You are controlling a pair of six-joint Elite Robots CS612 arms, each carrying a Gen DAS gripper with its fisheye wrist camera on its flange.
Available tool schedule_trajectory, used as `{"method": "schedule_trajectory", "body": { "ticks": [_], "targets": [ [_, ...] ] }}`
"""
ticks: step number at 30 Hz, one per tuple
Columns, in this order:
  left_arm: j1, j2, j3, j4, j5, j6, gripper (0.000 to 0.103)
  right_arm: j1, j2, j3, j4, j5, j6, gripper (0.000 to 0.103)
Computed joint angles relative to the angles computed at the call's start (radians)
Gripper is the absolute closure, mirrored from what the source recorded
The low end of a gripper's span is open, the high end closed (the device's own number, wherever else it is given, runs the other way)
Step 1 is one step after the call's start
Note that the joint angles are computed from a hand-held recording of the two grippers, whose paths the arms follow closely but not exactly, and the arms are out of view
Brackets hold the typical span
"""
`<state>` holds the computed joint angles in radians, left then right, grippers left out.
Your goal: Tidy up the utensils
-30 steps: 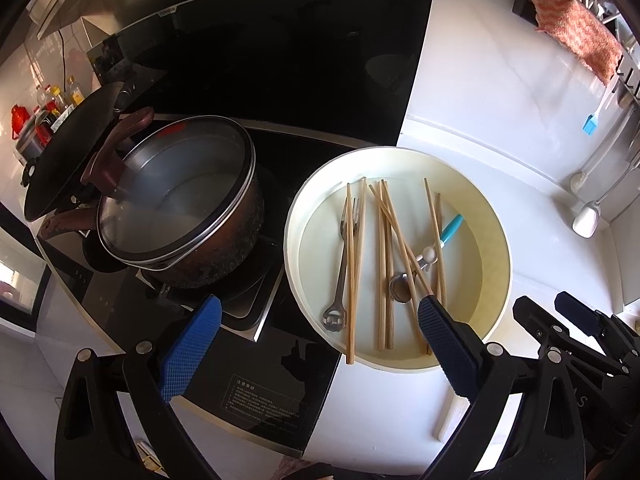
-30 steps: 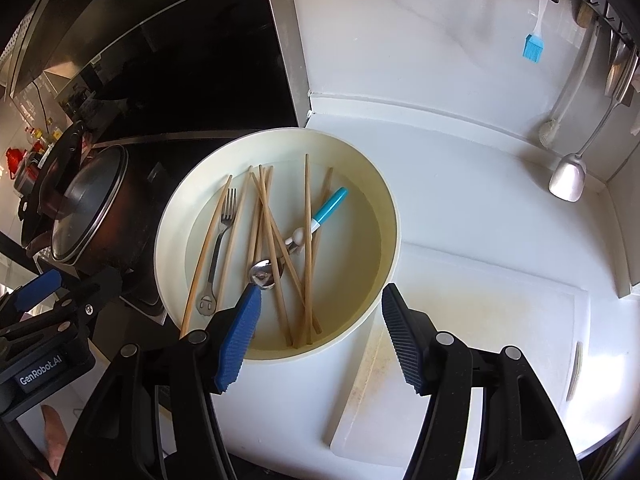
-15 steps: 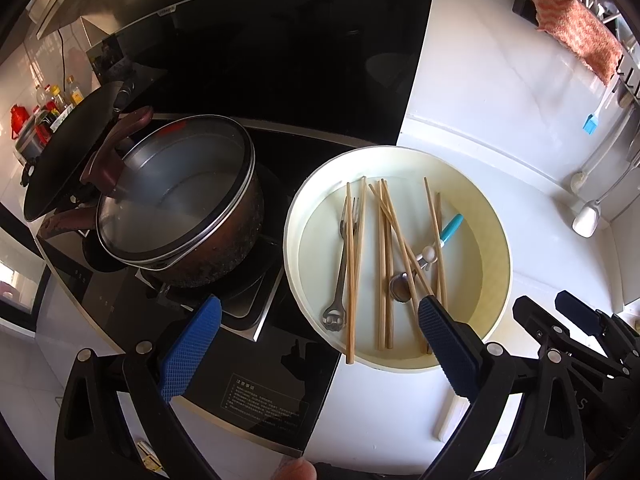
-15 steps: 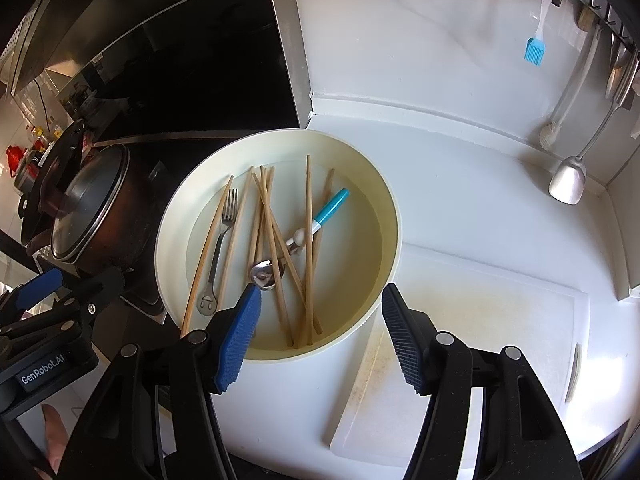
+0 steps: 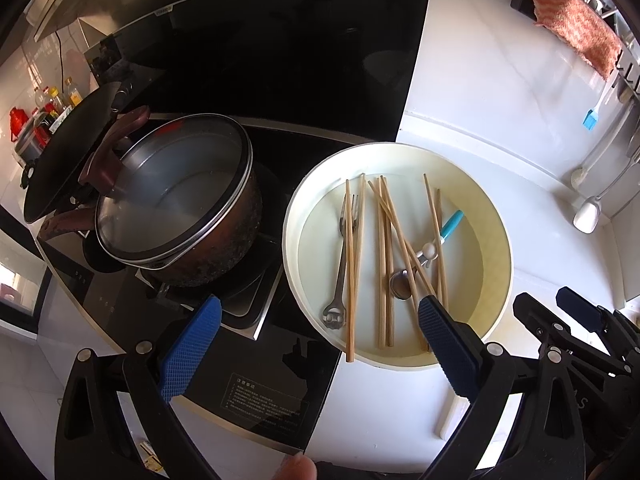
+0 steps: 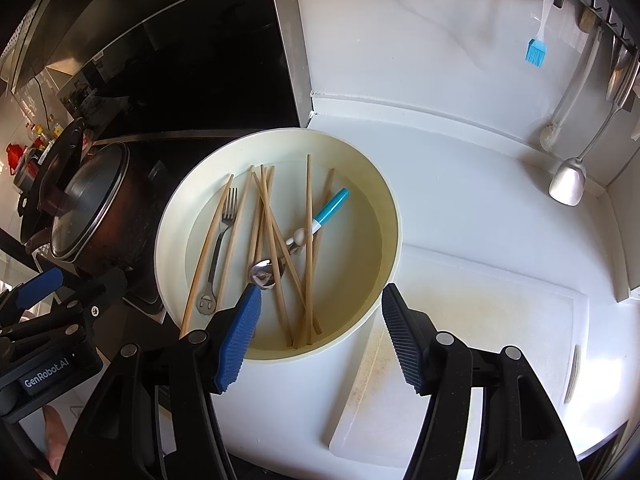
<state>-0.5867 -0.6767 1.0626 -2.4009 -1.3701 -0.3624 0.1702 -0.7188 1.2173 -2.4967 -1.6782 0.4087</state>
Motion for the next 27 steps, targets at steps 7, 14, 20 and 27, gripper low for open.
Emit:
{"method": "schedule_trajectory", "body": {
  "ticks": [7, 14, 20, 27],
  "targets": [
    [0.000, 0.000, 0.002, 0.003, 0.009, -0.005, 0.006, 0.000, 0.000, -0.002, 0.004, 0.000, -0.004, 0.043],
    [0.008, -0.009, 0.026, -0.055, -0.033, -0.017, 0.006, 0.002, 0.001, -0.002, 0.005, -0.005, -0.007, 0.043],
    [0.004, -0.006, 0.019, -0.049, -0.020, 0.005, 0.006, 0.003, 0.002, -0.004, 0.007, -0.006, -0.006, 0.043],
    [0.003, -0.002, 0.006, -0.001, -0.008, 0.003, 0.006, 0.003, 0.001, -0.002, 0.005, -0.005, -0.007, 0.043]
  ]
}}
